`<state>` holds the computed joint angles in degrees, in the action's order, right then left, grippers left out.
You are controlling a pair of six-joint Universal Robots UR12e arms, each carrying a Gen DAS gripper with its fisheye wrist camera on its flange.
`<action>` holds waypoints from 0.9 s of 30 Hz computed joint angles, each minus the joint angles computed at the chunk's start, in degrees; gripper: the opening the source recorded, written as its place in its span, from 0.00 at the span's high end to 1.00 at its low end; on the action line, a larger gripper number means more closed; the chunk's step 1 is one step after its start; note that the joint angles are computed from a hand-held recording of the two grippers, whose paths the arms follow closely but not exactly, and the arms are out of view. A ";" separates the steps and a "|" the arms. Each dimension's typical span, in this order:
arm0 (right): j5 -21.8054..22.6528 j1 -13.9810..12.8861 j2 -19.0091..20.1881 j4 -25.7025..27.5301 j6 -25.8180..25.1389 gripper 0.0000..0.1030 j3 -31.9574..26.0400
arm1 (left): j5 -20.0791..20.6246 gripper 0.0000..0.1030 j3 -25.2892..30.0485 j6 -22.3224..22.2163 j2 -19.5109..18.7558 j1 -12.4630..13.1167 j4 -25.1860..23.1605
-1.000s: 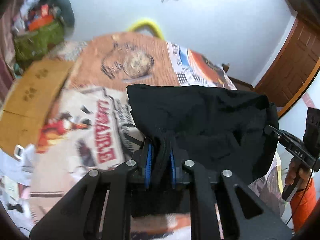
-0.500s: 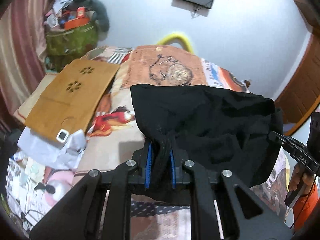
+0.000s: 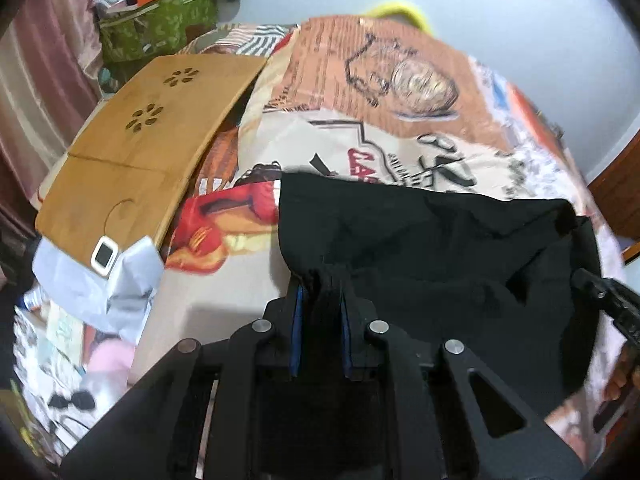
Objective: Fold small clothes
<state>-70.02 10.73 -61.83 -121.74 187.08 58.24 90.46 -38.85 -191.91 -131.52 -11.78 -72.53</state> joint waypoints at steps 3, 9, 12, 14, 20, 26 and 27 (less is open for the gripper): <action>-1.18 -0.22 1.22 2.44 -1.14 0.88 -1.14 | 1.84 0.84 4.45 0.99 -3.19 -0.40 -3.03; -4.59 -0.30 -0.35 0.20 -3.58 0.75 1.05 | 5.17 0.73 3.91 1.34 -3.12 -0.53 -0.29; -6.76 -0.18 -0.74 -2.10 -5.11 0.75 1.35 | 7.00 0.72 1.88 2.26 -1.62 -0.81 3.11; -7.11 -0.20 -0.61 -4.24 -5.50 0.75 1.14 | 6.70 0.69 -0.41 2.91 -0.04 -0.85 6.78; -4.94 0.23 2.44 -6.39 -6.82 0.75 -1.97 | 3.11 0.67 1.32 2.30 -1.25 -0.96 7.07; -5.34 0.13 6.53 0.77 -4.06 0.91 -7.09 | 9.32 0.67 13.73 -2.06 -9.58 -0.99 -5.88; -4.51 -0.16 6.69 1.28 -3.34 0.92 -7.10 | 9.25 0.66 14.29 -2.25 -10.17 -0.83 -6.52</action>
